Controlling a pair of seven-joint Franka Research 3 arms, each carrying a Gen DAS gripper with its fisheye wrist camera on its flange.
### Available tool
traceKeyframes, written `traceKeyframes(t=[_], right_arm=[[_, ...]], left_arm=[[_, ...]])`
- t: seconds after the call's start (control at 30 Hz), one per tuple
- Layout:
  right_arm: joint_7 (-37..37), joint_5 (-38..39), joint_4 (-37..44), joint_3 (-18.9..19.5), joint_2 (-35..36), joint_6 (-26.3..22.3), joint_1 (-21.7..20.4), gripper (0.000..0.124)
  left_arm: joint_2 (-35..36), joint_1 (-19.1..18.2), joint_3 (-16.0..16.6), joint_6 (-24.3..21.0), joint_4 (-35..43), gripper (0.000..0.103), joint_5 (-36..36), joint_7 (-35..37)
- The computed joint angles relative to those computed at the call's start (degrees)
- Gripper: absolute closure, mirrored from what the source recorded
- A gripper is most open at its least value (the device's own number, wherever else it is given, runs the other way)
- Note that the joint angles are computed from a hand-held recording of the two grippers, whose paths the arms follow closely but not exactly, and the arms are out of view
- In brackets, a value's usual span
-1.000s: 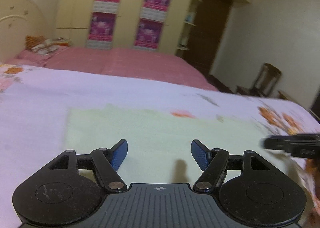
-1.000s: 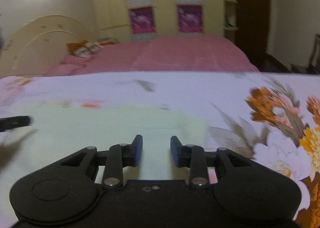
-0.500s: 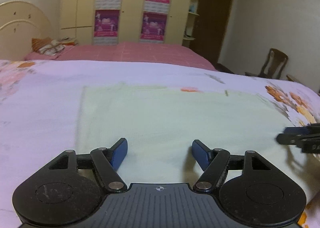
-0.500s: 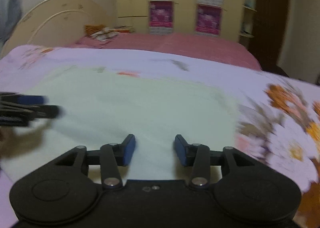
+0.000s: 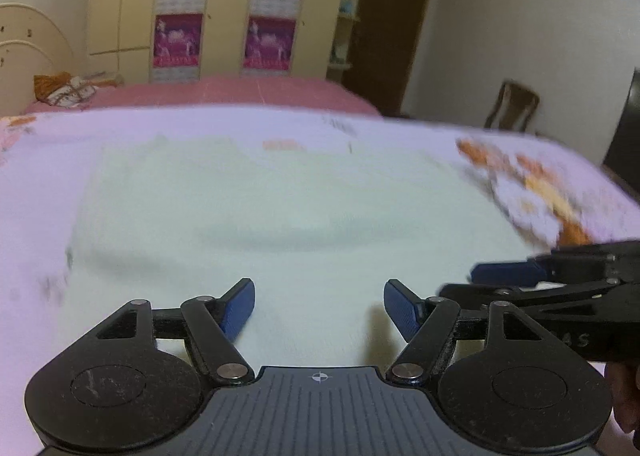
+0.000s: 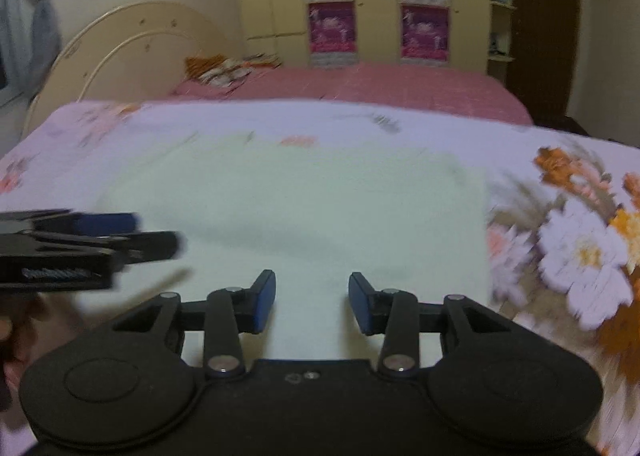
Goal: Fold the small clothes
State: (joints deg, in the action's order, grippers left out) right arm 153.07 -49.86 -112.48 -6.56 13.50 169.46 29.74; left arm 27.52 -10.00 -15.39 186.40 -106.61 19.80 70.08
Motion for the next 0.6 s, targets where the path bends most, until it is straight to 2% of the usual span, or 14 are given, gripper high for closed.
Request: traceKeyframes(t=[0.03, 0.07, 0.17, 0.23, 0.33, 0.4, 0.5, 0.53, 0.6], right_arm=[[-0.08, 0.18, -0.4, 0.31, -0.13, -0.7, 0.32, 0.083], [0.02, 0.13, -0.69, 0.52, -0.16, -1.71, 0.63, 0.085], [3.71, -5.45, -1.74, -0.01, -1.29, -4.47, 1.73, 0.084], [6.72, -8.74, -2.91, 0.46, -2.85, -7.2, 1.37, 0.085], [9.6, -10.02, -5.84, 1.67, -5.58, -8.57, -0.84, 0.085], [10.96, -11.37, -7.93, 2.55, -7.35, -9.01, -2.36, 0.085], [11.89, -11.7, -9.51, 4.23, -8.53, -8.4, -4.77, 0.085], [11.99, -11.92, -9.67, 4.87, -8.62, -8.39, -5.49, 0.085], [11.85, -11.82, -9.13, 6.34, -8.27, -9.36, -6.57, 0.084]], left_arm=[[-0.71, -2.82, 3.13, -0.03, -0.97, 0.032, 0.16, -0.93], [-1.38, -6.93, 7.9, 1.36, -2.21, 0.032, 0.27, -1.61], [-3.3, -12.25, 14.8, 2.67, -4.8, 0.032, -0.23, -2.78], [-4.47, -10.42, 14.16, 3.02, -6.56, 0.032, -0.31, -2.94], [-6.08, -10.53, 16.05, 3.95, -9.03, 0.032, -0.63, -2.73], [-6.94, -11.55, 18.04, 4.68, -10.69, 0.032, -1.29, -2.19], [-7.43, -10.77, 17.71, 5.44, -11.82, 0.032, -2.5, -1.33], [-7.54, -11.24, 18.1, 4.99, -11.73, 0.032, -3.13, -1.07], [-7.95, -14.67, 21.21, 3.94, -11.65, 0.032, -4.95, -1.08]])
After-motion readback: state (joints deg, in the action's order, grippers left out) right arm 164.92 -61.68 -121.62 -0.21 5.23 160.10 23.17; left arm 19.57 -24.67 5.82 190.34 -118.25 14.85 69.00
